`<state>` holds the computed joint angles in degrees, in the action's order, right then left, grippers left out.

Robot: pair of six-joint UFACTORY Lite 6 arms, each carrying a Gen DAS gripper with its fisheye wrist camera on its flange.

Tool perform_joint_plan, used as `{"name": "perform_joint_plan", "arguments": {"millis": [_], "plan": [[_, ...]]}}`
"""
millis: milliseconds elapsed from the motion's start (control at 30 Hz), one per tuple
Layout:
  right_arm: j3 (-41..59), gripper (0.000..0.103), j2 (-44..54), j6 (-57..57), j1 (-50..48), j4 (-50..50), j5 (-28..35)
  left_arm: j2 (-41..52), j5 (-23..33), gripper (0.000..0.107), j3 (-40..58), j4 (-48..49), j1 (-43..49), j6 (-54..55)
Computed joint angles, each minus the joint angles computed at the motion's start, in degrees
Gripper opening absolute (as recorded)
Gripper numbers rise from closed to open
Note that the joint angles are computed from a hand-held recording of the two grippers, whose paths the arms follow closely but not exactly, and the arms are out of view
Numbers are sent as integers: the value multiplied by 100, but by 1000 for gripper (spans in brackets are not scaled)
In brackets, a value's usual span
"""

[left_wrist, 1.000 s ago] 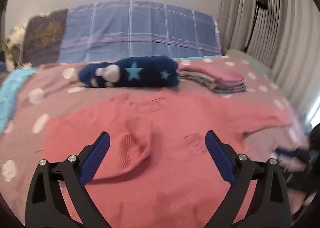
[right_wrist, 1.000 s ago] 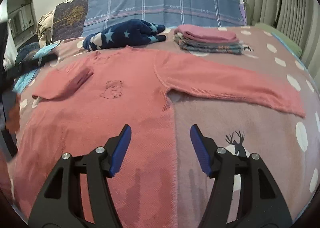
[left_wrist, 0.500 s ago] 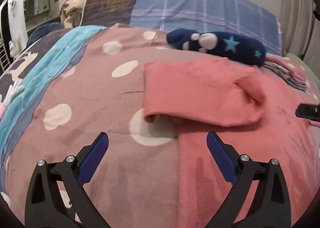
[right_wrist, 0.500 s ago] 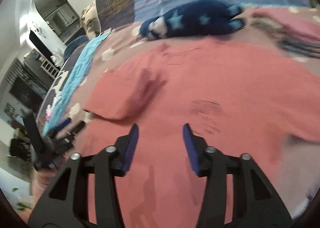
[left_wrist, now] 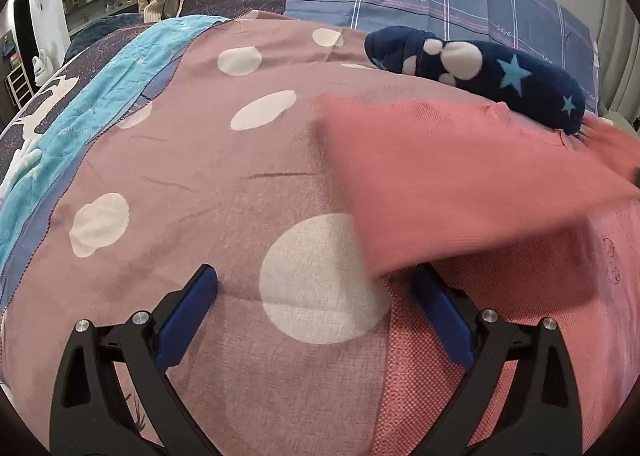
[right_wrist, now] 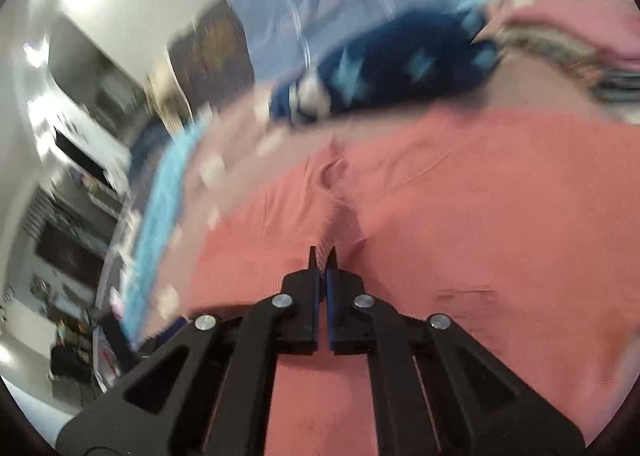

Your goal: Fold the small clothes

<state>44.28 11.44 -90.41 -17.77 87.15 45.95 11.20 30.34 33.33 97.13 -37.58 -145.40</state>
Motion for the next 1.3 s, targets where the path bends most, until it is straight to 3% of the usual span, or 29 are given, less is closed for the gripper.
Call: {"name": "perform_joint_plan", "arguments": {"millis": [67, 133, 300, 433, 567, 600, 633, 667, 833, 900, 1000, 1033, 1100, 1200, 1233, 1267, 1300], "plan": [[-62, 10, 134, -61, -643, -459, 100, 39, 50, 99, 24, -56, -50, 17], [-40, 29, 455, -84, -918, -861, -98, 52, 118, 99, 52, -179, -112, 111], [356, 38, 1187, -12, -1575, -1157, 119, 130, 274, 99, 168, -539, -233, 441], [843, 46, 1478, 229, -1137, -1131, -82, 188, 250, 99, 234, -647, -212, 589], [1383, 50, 1847, 435, -483, -1015, -710, 188, 359, 99, 320, -737, -262, 792], [1405, 43, 1837, 361, -380, -937, -849, 160, 396, 99, 334, -622, -296, 774], [1422, 12, 1808, 238, -260, -921, -983, 114, 428, 99, 326, -392, -330, 699], [1437, 4, 1765, 157, -90, -873, -1136, 109, 538, 99, 376, -210, -402, 721], [532, 4, 418, -1056, -328, 437, -1103, 893, 1568, 99, 1139, -1509, -531, 2073], [773, 5, 724, -1040, -477, 359, -1257, 652, 1211, 99, 757, -1197, -309, 1623], [1289, 9, 1563, -581, -404, -231, -1979, 189, 908, 99, 280, -742, -150, 1030], [1290, 6, 1689, -632, -495, -153, -1982, 110, 880, 99, 210, -685, -157, 990], [1169, 8, 1603, -647, -685, -106, -1717, 102, 1023, 99, 193, -939, -317, 1241], [616, 20, 881, -1235, -781, 268, -1691, 22, 1244, 98, 166, -1307, -570, 1628], [397, 20, 537, -1365, -798, 218, -1545, -148, 1294, 88, 51, -1296, -664, 1614], [278, 20, 326, -1334, -841, 5, -1301, -514, 1312, 66, -158, -1257, -799, 1549], [190, 20, 151, -1207, -827, -222, -1068, -854, 1245, 54, -317, -1285, -915, 1496]]}}
